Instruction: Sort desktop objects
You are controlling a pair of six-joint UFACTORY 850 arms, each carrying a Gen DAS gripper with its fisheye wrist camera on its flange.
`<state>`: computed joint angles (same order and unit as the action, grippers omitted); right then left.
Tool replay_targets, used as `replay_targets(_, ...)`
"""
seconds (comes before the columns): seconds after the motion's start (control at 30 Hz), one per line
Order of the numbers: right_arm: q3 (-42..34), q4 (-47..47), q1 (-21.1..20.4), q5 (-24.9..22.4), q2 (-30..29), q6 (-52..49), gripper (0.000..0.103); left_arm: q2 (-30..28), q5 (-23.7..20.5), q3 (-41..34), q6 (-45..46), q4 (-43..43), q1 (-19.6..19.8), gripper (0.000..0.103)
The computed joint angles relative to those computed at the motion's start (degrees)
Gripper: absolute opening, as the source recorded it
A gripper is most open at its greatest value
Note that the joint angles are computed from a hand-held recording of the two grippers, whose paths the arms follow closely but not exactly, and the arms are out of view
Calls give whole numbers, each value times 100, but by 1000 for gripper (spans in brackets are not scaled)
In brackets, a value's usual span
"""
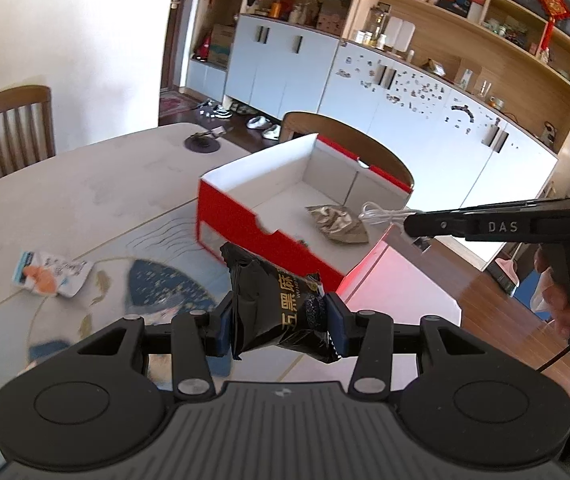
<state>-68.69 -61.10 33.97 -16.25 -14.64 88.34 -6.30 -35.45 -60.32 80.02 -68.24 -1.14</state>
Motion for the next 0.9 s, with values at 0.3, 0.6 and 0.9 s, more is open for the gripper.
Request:
replay_targets(0.3, 128, -168, -320, 203, 57, 59, 9, -370, 150, -421, -218, 123, -450, 44)
replay_targets(0.6, 116, 87, -638, 443, -18, -379, 9, -802, 379, -924, -380, 300, -834, 44)
replay_targets(0.9, -122, 925, -915, 655, -260, -1563, 9, -1282, 678, -1427, -959, 911, -1134, 44)
